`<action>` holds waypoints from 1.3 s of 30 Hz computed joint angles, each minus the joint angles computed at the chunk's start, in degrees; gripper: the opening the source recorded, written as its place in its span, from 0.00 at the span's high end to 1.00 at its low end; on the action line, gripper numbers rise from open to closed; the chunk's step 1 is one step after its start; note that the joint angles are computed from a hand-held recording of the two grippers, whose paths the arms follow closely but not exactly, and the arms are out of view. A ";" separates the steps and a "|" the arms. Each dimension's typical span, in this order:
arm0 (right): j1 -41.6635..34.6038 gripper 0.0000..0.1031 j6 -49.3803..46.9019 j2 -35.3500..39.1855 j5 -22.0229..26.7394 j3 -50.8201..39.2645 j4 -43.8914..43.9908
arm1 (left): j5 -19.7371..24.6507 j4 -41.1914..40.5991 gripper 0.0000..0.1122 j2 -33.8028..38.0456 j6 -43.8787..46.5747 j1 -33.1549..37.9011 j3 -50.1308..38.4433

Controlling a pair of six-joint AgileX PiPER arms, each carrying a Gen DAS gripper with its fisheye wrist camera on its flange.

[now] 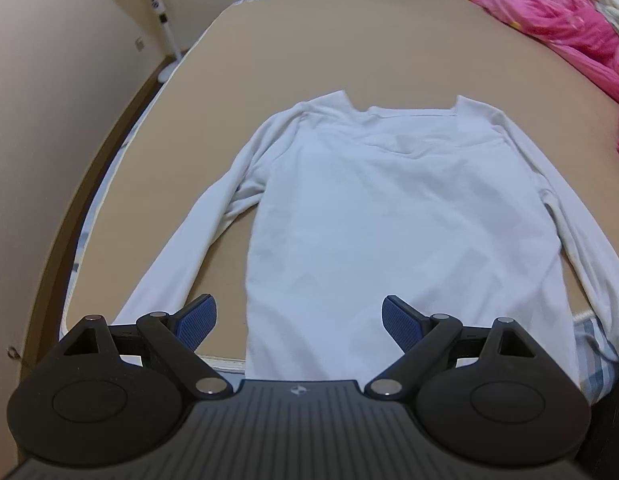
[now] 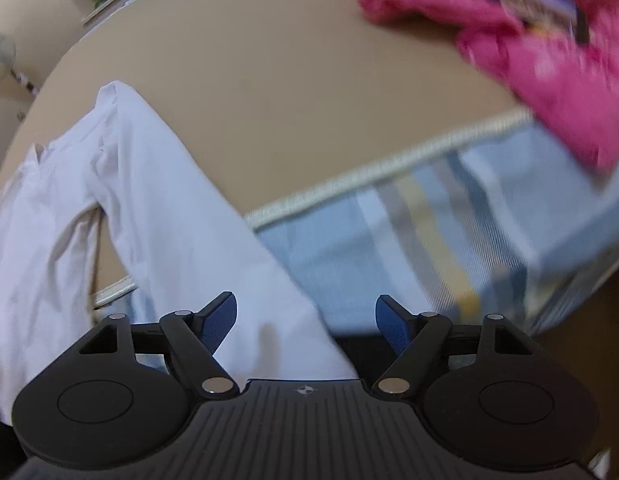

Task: Fold small clothes

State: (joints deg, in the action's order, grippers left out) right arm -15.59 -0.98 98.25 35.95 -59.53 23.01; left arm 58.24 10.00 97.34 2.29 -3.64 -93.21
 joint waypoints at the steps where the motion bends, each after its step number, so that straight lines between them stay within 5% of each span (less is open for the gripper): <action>1: -0.89 0.27 -3.47 -0.35 1.20 0.51 3.50 | -0.02 0.41 0.17 -0.04 -0.43 -0.78 0.05; 2: -1.08 0.49 -7.33 -1.31 1.02 1.46 5.90 | 0.23 0.81 0.17 -0.24 -0.95 -1.59 0.10; 3: -1.10 0.86 -10.52 -1.81 1.80 1.69 7.37 | 0.65 1.03 0.17 -0.33 -1.29 -2.29 -0.03; 4: -0.80 0.96 -11.69 -2.09 2.48 1.56 7.80 | 1.07 1.34 0.17 -0.26 -1.63 -2.99 -0.31; 9: 1.18 0.96 -11.00 -6.58 -7.60 2.88 1.82 | 2.90 3.45 0.17 0.28 -4.01 -6.11 -2.82; 13: -1.90 0.96 -1.61 -5.27 -13.61 -3.03 -11.09 | 4.11 5.45 0.17 0.97 -5.75 -7.78 -5.03; 20: -8.83 0.96 7.25 11.81 -5.28 -28.94 -22.26 | 7.31 9.16 0.17 2.87 -9.12 -10.78 -7.50; 23: -9.22 0.95 16.10 20.68 -0.82 -40.36 -27.73 | 8.35 10.85 0.17 3.77 -9.61 -11.82 -8.34; 24: -8.16 0.88 21.48 23.22 0.55 -43.16 -33.19 | 8.78 11.52 0.17 4.32 -9.83 -12.14 -8.88; 25: -7.07 0.80 26.56 25.64 1.84 -45.45 -38.85 | 9.30 11.91 0.17 4.87 -10.01 -12.40 -9.59; 27: -5.47 0.38 34.23 27.04 1.20 -44.81 -46.34 | 10.03 11.98 0.17 5.69 -10.10 -12.62 -10.91; 28: -5.12 0.34 37.62 25.63 -1.69 -41.09 -48.59 | 10.15 11.69 0.17 5.92 -9.92 -12.60 -11.47; 35: -0.90 0.32 30.70 5.94 -19.88 -8.49 -34.29 | 10.21 9.83 0.17 8.08 -8.31 -13.18 -13.31; 39: 8.59 0.25 43.17 -6.92 -25.22 4.35 -40.96 | 9.48 7.11 0.17 6.75 -8.32 -13.05 -12.21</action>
